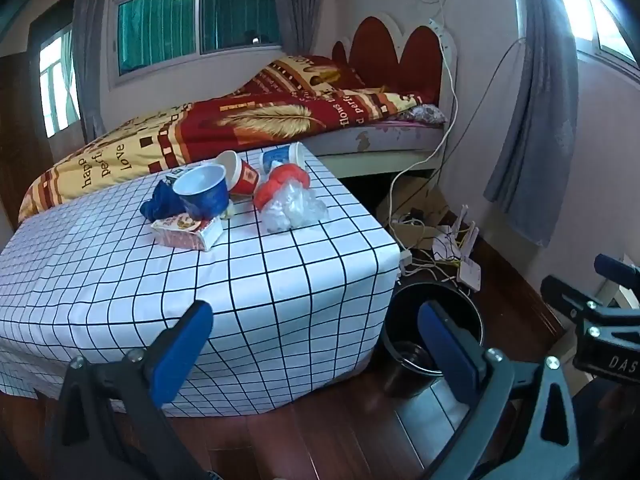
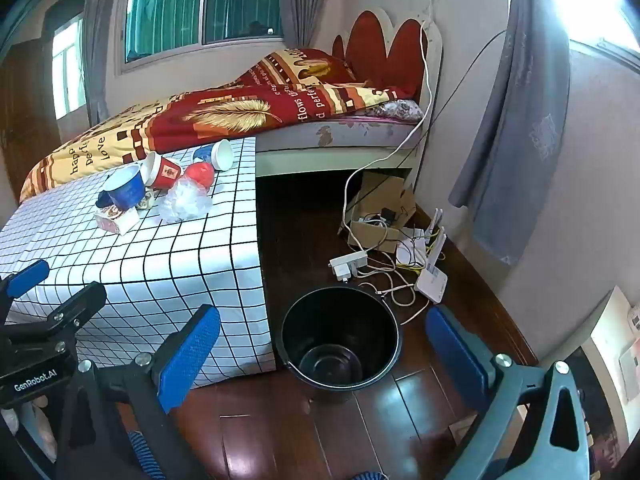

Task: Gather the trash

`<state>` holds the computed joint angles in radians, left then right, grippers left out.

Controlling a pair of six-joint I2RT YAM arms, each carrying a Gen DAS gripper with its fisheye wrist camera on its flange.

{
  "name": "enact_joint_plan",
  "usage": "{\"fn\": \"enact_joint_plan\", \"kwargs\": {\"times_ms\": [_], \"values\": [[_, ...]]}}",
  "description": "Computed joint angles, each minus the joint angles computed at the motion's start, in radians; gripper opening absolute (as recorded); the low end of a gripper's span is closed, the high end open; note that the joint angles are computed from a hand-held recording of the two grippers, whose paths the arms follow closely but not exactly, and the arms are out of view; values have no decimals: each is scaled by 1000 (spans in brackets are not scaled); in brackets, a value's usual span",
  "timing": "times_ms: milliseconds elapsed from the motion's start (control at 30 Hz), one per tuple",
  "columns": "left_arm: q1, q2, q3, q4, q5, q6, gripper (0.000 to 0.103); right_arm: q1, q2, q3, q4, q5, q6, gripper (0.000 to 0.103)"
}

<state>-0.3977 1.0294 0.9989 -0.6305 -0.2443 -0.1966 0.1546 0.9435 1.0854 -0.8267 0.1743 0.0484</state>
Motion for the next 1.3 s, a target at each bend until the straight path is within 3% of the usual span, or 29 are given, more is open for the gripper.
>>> {"fn": "enact_joint_plan", "kwargs": {"times_ms": [1300], "values": [[12, -1, 16, -5, -3, 11, 103, 24, 12, 14, 9, 3, 0, 103]]}}
